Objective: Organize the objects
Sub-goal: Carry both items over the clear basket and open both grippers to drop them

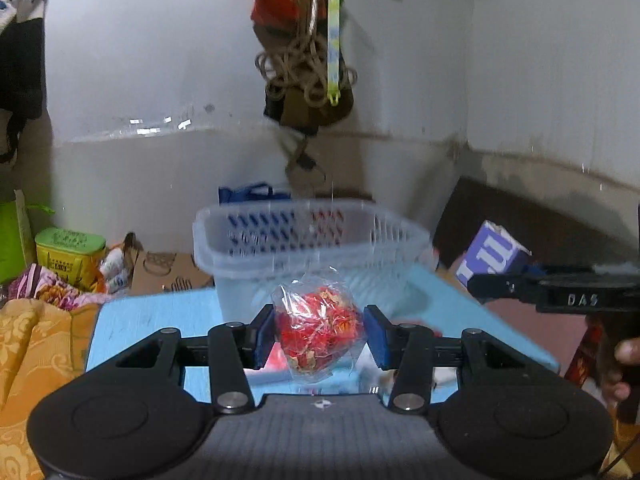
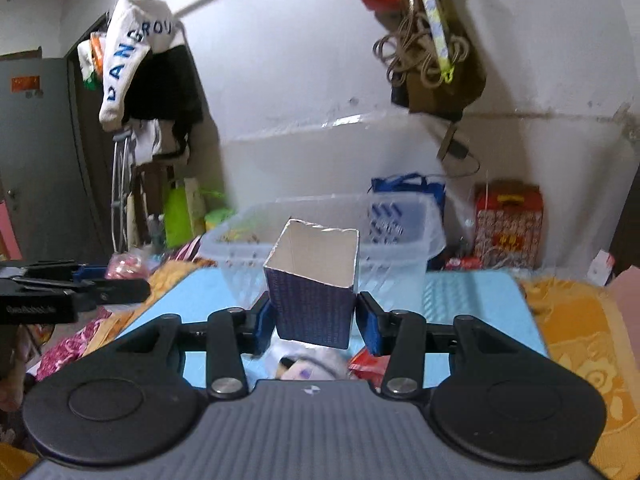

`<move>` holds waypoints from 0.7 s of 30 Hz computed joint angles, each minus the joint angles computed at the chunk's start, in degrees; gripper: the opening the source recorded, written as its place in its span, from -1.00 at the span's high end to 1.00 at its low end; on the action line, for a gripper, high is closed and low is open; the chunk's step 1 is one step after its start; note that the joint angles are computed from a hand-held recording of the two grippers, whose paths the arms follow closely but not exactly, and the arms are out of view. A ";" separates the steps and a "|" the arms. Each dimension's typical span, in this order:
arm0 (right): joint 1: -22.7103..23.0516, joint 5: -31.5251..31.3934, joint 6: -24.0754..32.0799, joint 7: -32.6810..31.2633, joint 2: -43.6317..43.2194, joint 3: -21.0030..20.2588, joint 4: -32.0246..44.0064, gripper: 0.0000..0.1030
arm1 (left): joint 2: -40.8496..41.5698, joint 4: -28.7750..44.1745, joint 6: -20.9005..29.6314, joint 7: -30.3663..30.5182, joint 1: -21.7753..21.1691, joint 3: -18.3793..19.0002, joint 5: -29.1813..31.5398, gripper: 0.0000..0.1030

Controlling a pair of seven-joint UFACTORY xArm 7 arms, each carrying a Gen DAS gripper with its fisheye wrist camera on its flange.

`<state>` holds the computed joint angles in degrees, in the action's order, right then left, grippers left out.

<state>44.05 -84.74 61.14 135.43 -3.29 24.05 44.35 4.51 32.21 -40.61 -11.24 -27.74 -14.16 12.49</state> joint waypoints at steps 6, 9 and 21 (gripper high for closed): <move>-1.26 -1.39 0.19 -0.13 -2.19 -0.39 -0.65 0.09 | 0.97 3.80 1.55 0.57 -0.67 -0.28 -1.83 0.01; -3.15 -3.68 -2.24 -1.16 -3.52 -1.37 -0.40 0.08 | 2.41 7.76 3.66 2.90 -1.67 -0.39 -4.24 0.01; -13.08 -8.77 -13.19 -10.88 6.45 -9.36 7.87 0.09 | 22.86 41.92 24.23 17.75 -20.39 14.68 -31.84 0.01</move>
